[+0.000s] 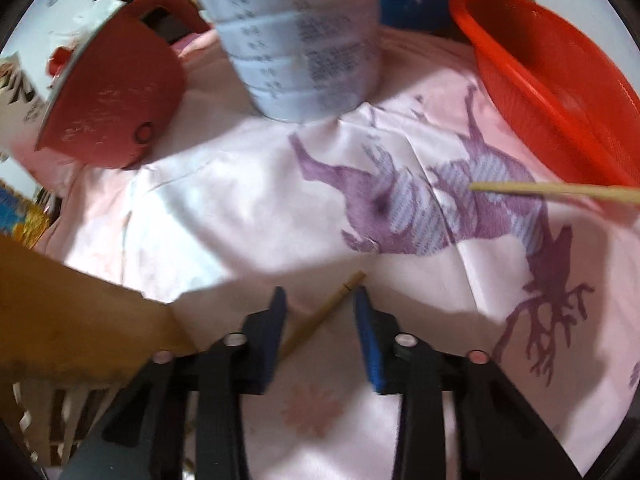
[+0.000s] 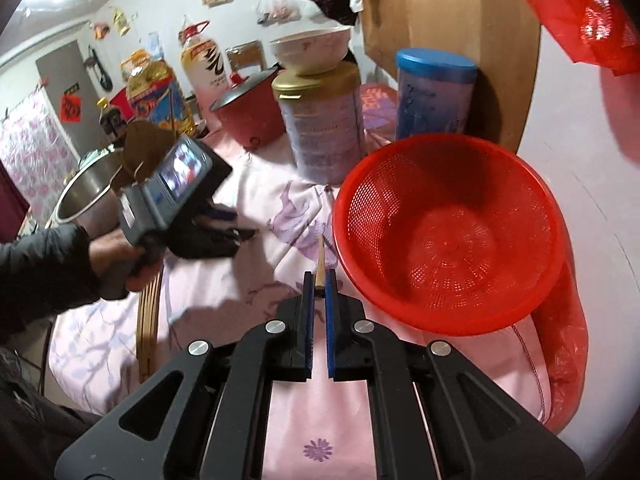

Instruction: Organize utensils

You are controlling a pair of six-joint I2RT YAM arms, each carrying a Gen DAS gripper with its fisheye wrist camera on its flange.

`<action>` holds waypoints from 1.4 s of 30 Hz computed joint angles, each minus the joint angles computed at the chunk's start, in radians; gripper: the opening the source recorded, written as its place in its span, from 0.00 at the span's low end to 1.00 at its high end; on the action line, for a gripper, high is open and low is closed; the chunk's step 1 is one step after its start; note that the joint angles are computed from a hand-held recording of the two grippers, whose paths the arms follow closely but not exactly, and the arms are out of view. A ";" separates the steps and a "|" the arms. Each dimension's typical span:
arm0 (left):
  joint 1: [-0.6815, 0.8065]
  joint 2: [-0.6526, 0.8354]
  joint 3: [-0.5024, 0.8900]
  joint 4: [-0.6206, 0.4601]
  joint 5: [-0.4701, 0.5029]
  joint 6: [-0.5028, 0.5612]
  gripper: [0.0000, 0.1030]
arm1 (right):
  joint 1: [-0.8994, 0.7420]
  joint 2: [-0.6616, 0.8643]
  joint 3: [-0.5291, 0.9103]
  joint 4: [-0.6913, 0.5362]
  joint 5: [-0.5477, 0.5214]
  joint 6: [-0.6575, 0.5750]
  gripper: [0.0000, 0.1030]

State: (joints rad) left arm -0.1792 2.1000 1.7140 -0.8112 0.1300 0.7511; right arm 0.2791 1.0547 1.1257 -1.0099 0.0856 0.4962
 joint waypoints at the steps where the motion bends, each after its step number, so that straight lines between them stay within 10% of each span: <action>1: 0.004 -0.001 0.001 -0.011 0.015 0.017 0.24 | 0.002 0.002 0.003 -0.001 0.002 0.006 0.06; 5: 0.019 -0.009 0.010 -0.057 0.064 0.045 0.01 | 0.026 0.001 0.002 -0.008 0.020 0.022 0.06; 20: 0.269 -0.139 0.366 -0.436 0.457 -0.107 0.00 | 0.100 0.118 0.209 0.052 0.051 -0.025 0.06; 25: 0.263 -0.183 0.269 -0.378 0.344 -0.070 0.05 | 0.130 0.161 0.238 0.066 0.043 -0.024 0.06; 28: 0.197 -0.218 0.091 -0.211 0.204 -0.031 0.40 | 0.126 0.163 0.229 0.060 0.022 -0.013 0.06; 39: 0.009 -0.054 -0.023 -0.013 0.023 0.031 0.40 | 0.093 0.182 0.289 -0.040 0.043 -0.012 0.06; 42: -0.004 -0.011 -0.011 -0.019 0.003 0.065 0.21 | 0.094 0.179 0.295 -0.055 0.051 -0.004 0.06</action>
State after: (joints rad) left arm -0.1834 2.0891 1.7029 -0.8303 0.1326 0.8162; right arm 0.3734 1.2333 1.4211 -1.0646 0.1367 0.4922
